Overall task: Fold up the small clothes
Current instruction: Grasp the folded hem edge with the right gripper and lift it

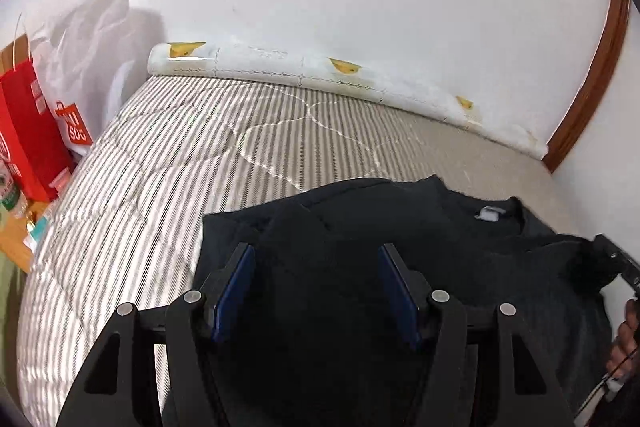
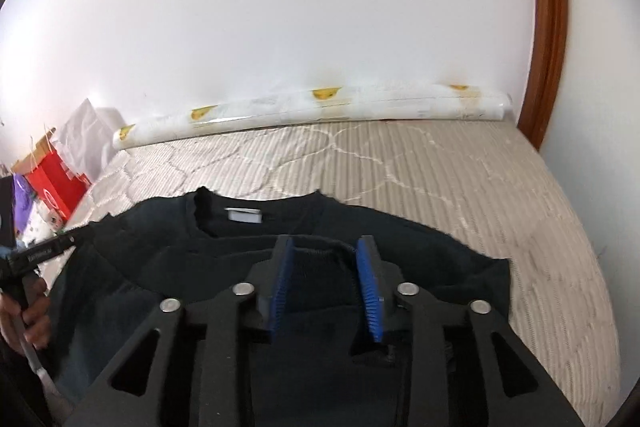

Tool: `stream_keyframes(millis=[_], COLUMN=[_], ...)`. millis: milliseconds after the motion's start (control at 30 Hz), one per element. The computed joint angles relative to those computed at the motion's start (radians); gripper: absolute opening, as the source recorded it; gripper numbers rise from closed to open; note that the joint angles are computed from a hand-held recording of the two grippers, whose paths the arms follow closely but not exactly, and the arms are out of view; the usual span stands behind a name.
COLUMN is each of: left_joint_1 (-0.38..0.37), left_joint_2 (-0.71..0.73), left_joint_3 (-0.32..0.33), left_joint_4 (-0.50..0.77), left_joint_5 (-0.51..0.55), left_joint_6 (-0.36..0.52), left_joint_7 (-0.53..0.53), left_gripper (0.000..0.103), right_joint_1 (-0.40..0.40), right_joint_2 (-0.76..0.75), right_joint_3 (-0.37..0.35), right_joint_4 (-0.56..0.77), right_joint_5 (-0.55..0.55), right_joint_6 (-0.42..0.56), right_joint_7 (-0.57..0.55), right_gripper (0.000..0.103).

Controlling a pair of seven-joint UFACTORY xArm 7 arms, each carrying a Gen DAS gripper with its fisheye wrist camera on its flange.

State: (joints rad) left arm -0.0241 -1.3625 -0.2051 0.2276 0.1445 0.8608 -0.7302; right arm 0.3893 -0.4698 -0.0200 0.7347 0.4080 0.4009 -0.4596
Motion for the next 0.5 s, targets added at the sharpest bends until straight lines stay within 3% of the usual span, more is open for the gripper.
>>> stream_keyframes(millis=[67, 200, 400, 500], left_joint_1=[0.011, 0.026, 0.025, 0.026], left_joint_2=[0.026, 0.084, 0.112, 0.1], left_joint_3=[-0.009, 0.015, 0.028, 0.04], left_joint_4=[0.007, 0.004, -0.005, -0.014], left_joint_5=[0.021, 0.038, 0.03, 0.019], left_joint_6=[0.004, -0.034, -0.06, -0.066], left_joint_7=[0.014, 0.043, 0.064, 0.066], left_gripper=[0.061, 0.061, 0.061, 0.061], right_joint_1=[-0.059, -0.052, -0.07, -0.033], right_joint_2=[0.006, 0.04, 0.087, 0.061], right_joint_3=[0.031, -0.025, -0.009, -0.041], right_joint_4=[-0.018, -0.02, 0.042, 0.065], right_joint_5=[-0.067, -0.064, -0.05, 0.01], right_joint_6=[-0.027, -0.038, -0.04, -0.025], right_joint_7=[0.037, -0.006, -0.004, -0.043], right_gripper=[0.039, 0.054, 0.054, 0.054])
